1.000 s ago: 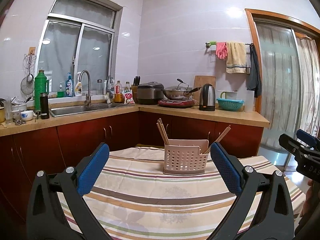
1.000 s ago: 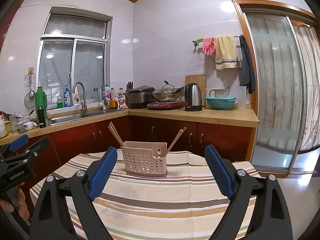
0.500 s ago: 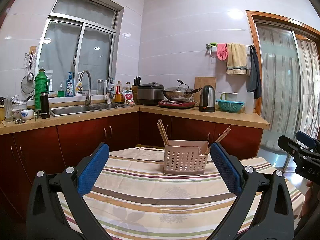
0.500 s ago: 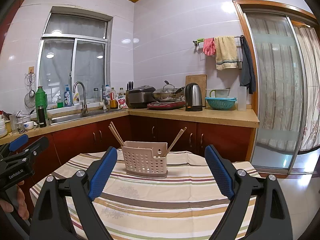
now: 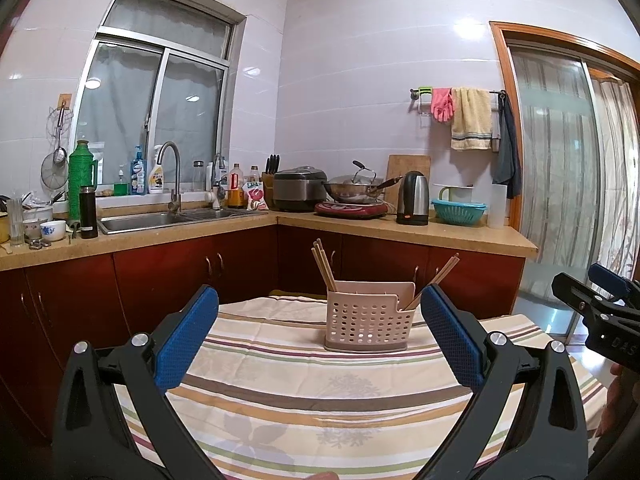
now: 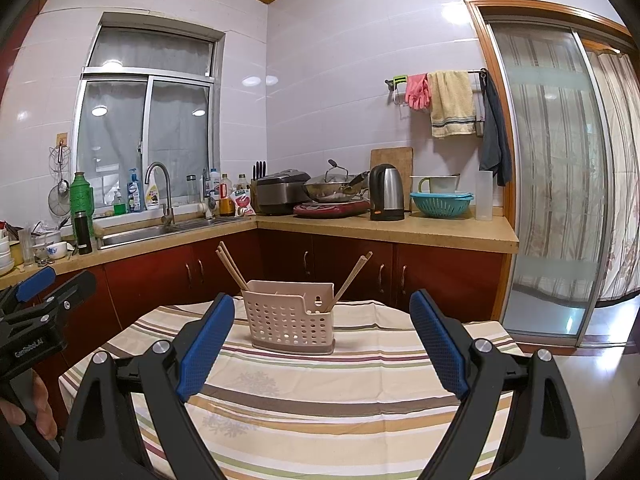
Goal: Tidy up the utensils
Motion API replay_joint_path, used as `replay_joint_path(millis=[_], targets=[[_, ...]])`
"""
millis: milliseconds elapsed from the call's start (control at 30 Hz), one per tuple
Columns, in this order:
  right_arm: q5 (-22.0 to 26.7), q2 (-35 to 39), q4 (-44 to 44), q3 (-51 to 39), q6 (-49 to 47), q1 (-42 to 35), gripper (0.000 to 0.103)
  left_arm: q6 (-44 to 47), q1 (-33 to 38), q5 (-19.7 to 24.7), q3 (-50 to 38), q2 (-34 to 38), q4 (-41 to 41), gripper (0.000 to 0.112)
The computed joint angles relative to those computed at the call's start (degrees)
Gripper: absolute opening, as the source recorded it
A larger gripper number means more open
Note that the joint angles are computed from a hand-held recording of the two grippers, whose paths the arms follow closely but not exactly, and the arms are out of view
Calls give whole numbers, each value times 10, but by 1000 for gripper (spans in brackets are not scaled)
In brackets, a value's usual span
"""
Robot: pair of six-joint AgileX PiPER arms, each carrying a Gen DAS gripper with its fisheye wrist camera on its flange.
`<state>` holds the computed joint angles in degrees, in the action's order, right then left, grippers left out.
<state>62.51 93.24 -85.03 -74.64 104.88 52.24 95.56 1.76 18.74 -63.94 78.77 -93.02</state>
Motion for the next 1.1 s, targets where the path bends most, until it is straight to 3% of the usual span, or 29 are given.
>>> replay_joint_path(millis=[200,667,900,1100], targets=[[1,0,1,-2,-2,0,87,5,-12,-23,1,-7,-3,99],[1,4,3,1,2,2,87,53,-11,-9,8,-6,-54,99],[-5,5,1,12,14,-4,87,2,-8,-10,-9,15,-10,99],[-23,5,8,22,20,-22,87,-34,15,43,-29,46,15,99]])
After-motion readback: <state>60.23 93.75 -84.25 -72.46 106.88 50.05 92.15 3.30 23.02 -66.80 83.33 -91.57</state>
